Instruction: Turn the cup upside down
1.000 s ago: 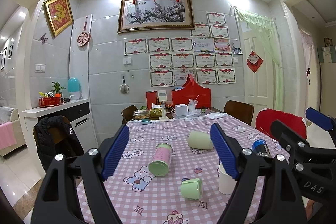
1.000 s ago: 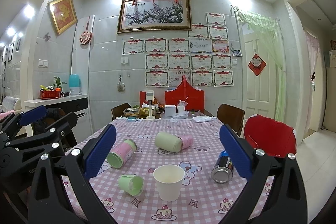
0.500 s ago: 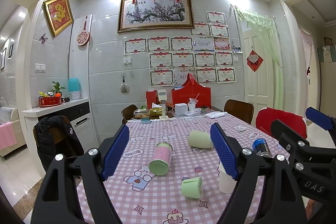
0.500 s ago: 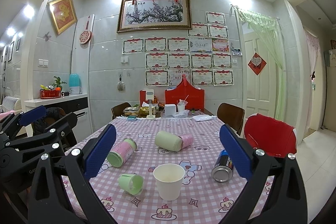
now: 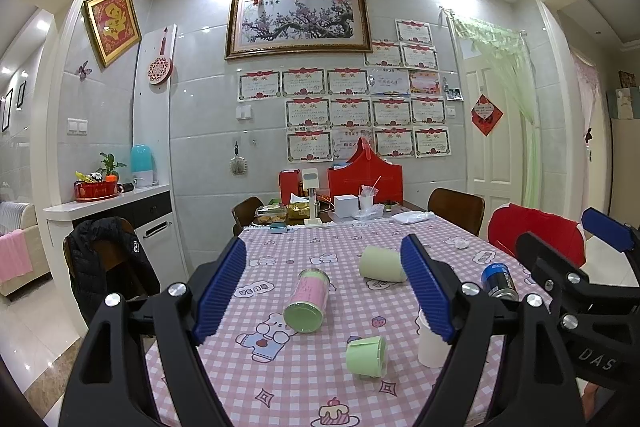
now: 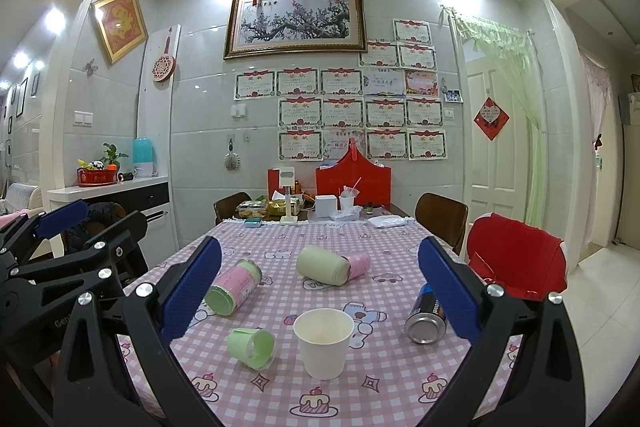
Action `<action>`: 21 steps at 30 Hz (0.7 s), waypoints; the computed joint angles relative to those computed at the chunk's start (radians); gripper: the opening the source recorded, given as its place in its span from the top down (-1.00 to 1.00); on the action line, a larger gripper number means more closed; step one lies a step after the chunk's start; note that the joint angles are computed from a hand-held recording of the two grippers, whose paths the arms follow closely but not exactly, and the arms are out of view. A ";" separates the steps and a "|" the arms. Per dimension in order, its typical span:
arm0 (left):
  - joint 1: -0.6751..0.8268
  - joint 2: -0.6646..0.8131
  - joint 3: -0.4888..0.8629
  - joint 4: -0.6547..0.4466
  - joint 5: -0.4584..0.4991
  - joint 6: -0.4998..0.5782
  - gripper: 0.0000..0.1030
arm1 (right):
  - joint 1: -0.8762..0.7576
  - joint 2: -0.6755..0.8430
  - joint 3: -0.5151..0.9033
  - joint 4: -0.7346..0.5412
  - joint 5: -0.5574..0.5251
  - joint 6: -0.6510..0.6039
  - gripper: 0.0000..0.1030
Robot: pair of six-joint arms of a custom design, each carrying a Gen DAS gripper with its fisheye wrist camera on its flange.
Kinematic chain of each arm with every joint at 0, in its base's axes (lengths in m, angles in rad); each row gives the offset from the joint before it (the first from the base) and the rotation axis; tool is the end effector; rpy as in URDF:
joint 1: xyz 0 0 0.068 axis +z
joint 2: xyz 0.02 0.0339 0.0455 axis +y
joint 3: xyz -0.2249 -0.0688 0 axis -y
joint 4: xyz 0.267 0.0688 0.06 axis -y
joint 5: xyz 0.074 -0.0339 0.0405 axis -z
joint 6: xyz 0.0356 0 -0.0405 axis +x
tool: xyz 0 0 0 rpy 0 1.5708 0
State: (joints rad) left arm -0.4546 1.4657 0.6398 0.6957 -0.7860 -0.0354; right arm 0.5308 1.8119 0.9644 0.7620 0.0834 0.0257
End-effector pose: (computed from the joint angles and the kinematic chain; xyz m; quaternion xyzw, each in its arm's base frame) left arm 0.2984 -0.1178 0.1687 -0.1026 0.7317 0.1314 0.6609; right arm 0.3503 0.2022 0.1621 -0.1566 0.7197 0.1561 0.6581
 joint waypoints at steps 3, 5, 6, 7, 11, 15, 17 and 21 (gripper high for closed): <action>0.005 0.003 -0.007 0.004 0.006 -0.005 -0.53 | -0.001 0.001 0.002 -0.005 -0.005 0.003 -0.85; 0.010 0.006 -0.009 0.004 0.013 -0.009 -0.53 | -0.001 0.001 0.002 -0.004 -0.003 0.002 -0.85; 0.013 0.004 -0.012 0.003 0.015 -0.010 -0.53 | -0.001 0.001 0.002 -0.004 -0.004 0.003 -0.85; 0.014 0.004 -0.014 0.006 0.016 -0.010 -0.53 | -0.001 0.001 0.002 -0.004 -0.004 0.003 -0.85; 0.012 0.017 0.003 -0.003 0.015 -0.007 -0.53 | -0.001 0.000 0.002 -0.006 -0.005 0.002 -0.85; 0.010 0.018 0.006 -0.005 0.014 -0.009 -0.53 | -0.001 0.000 0.002 -0.005 -0.003 0.002 -0.85; 0.013 0.018 0.004 -0.004 0.017 -0.009 -0.53 | -0.001 0.000 0.002 -0.005 -0.004 0.003 -0.85; 0.014 0.019 0.005 -0.005 0.018 -0.009 -0.53 | -0.001 0.000 0.002 -0.006 -0.003 0.002 -0.85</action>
State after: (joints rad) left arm -0.4405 1.4850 0.6445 0.6906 -0.7677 -0.0440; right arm 0.5303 1.8122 0.9664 0.7564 0.0801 0.0280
